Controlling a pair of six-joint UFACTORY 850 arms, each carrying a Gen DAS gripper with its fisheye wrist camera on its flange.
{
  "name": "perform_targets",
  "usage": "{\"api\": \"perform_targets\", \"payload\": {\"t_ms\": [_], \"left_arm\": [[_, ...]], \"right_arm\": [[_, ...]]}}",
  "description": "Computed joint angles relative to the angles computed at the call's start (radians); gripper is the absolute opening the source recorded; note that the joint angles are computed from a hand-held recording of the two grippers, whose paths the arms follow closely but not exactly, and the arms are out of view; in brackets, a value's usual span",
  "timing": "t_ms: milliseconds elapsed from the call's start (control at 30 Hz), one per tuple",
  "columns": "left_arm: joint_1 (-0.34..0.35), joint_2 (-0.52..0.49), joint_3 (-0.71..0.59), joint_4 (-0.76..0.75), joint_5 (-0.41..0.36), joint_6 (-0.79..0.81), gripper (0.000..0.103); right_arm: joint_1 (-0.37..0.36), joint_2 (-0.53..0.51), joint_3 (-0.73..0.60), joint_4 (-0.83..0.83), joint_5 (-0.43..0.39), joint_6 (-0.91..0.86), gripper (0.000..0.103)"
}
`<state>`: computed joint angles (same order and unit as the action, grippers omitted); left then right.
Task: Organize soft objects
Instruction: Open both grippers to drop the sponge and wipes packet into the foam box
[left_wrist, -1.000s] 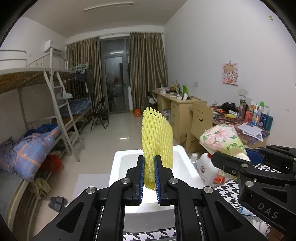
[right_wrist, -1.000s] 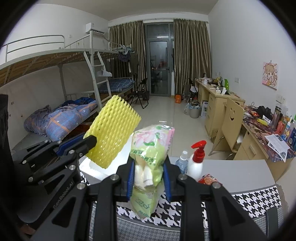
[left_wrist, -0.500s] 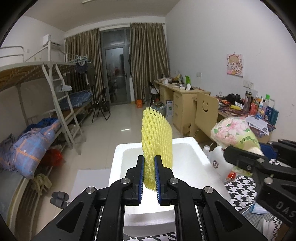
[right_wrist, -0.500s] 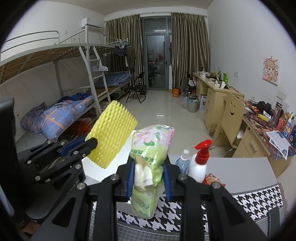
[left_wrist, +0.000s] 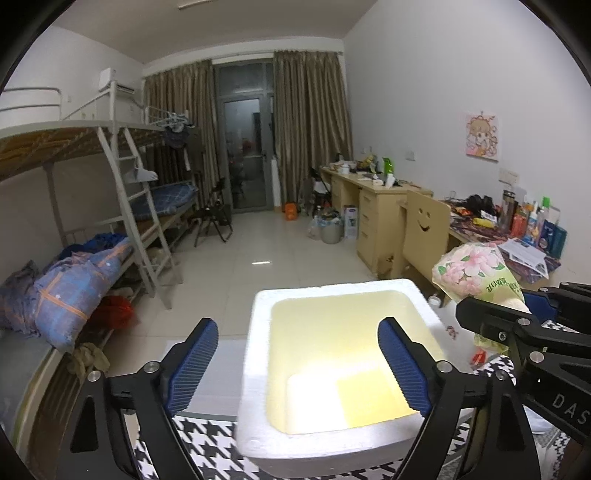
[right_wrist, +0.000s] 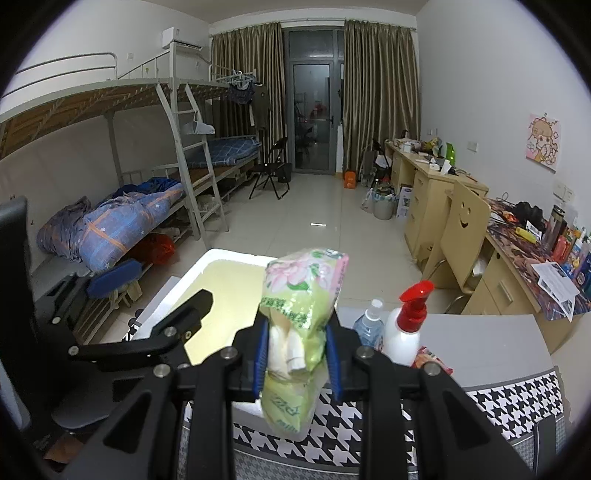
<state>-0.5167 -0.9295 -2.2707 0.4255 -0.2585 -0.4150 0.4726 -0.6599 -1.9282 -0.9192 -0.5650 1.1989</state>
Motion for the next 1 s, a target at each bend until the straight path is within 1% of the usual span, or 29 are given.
{"api": "perform_targets", "payload": {"t_ms": [67, 133, 233, 400, 500, 600, 800, 900, 967, 1000], "left_arm": [[0.004, 0.002, 0.003, 0.025, 0.000, -0.026, 0.094], [0.008, 0.010, 0.017, 0.100, 0.001, -0.113, 0.098], [0.013, 0.017, 0.030, 0.219, -0.007, -0.237, 0.099], [0.022, 0.028, 0.050, 0.288, -0.015, -0.315, 0.099], [0.027, 0.035, 0.064, 0.314, -0.016, -0.341, 0.099], [0.032, 0.043, 0.080, 0.332, -0.015, -0.360, 0.099], [0.040, 0.060, 0.113, 0.363, 0.004, -0.397, 0.099], [0.042, 0.065, 0.125, 0.371, 0.009, -0.403, 0.099], [0.043, 0.066, 0.129, 0.363, 0.012, -0.398, 0.099], [0.043, 0.067, 0.131, 0.363, 0.012, -0.397, 0.099]], "right_arm": [[-0.001, -0.007, -0.012, 0.011, 0.003, -0.011, 0.032], [-0.001, -0.020, -0.031, 0.029, -0.002, -0.035, 0.032], [-0.003, -0.040, -0.060, 0.068, -0.002, -0.080, 0.032], [-0.006, -0.068, -0.097, 0.120, -0.002, -0.141, 0.032], [-0.011, -0.085, -0.123, 0.169, 0.002, -0.189, 0.032], [-0.012, -0.108, -0.153, 0.183, -0.014, -0.209, 0.032], [-0.028, -0.141, -0.197, 0.259, -0.012, -0.276, 0.032], [-0.038, -0.156, -0.216, 0.318, -0.015, -0.321, 0.032], [-0.040, -0.167, -0.235, 0.342, -0.028, -0.340, 0.043], [-0.040, -0.167, -0.233, 0.327, -0.029, -0.324, 0.055]]}}
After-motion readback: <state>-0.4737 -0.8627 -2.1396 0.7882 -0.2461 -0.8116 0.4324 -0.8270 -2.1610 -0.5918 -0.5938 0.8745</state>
